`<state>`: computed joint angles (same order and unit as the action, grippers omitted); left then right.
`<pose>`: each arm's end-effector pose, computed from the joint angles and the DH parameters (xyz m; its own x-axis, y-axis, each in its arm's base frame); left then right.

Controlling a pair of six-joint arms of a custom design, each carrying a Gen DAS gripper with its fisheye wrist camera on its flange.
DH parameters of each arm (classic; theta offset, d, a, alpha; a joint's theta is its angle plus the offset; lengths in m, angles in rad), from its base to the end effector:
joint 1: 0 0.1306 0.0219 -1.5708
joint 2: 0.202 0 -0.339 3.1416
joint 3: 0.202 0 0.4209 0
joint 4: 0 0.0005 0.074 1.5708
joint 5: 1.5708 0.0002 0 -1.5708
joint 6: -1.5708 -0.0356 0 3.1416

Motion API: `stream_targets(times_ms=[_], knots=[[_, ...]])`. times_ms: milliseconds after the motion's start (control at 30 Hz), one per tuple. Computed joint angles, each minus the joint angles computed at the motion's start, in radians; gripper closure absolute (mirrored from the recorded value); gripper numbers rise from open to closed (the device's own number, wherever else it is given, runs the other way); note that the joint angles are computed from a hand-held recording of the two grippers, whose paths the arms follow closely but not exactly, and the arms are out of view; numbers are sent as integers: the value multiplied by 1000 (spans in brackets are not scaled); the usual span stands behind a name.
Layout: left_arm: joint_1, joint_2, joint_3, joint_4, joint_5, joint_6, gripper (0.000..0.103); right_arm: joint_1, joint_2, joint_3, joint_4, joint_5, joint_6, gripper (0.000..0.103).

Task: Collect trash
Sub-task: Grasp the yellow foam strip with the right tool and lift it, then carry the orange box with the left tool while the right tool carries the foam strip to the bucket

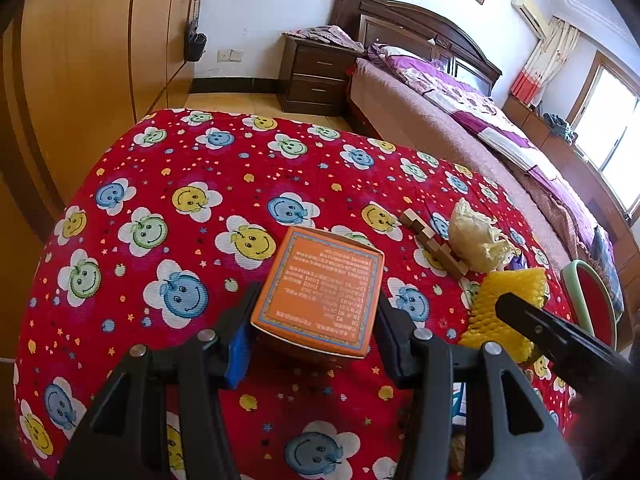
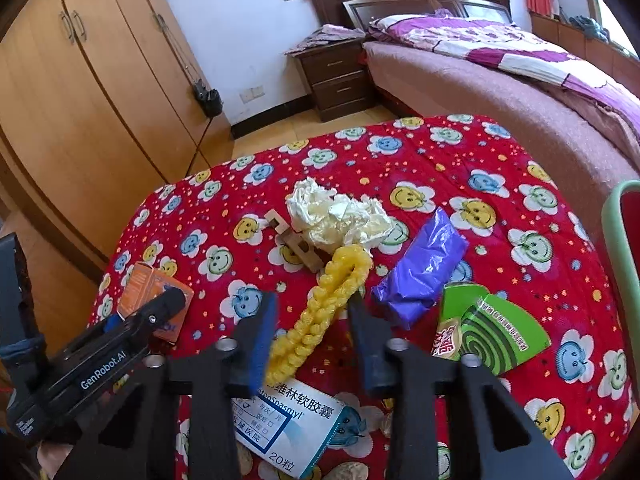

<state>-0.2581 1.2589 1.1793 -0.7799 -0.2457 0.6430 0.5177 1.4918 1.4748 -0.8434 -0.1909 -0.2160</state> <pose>0.4613 -0.1134 0.3517 -0.6426 -0.4319 -0.6329 -0.3639 0.8989 -0.2440 0.4794 0.2802 0.3772 -0.7706 -0.1967 -0.6061 -0.4384 0.8540 0.2803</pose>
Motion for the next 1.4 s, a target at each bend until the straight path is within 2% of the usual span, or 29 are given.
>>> stream_targets(times_ms=[100, 133, 367, 633, 1200, 1400], knots=[[-1, 1, 1, 0, 0, -1, 50, 0, -4, -7, 5, -4, 9, 90], [-1, 2, 2, 1, 0, -3, 50, -1, -9, -13, 10, -8, 12, 91], [-1, 3, 2, 5, -1, -7, 50, -24, -71, -65, 52, -73, -14, 91], [-9, -2, -5, 19, -10, -13, 50, -72, -205, -167, 97, -121, -43, 91], [-98, -20, 48, -16, -65, -46, 50, -238, -460, -340, 143, -107, -52, 91], [-145, -12, 89, -32, -35, -45, 50, -321, -509, -378, 165, -138, -83, 91]])
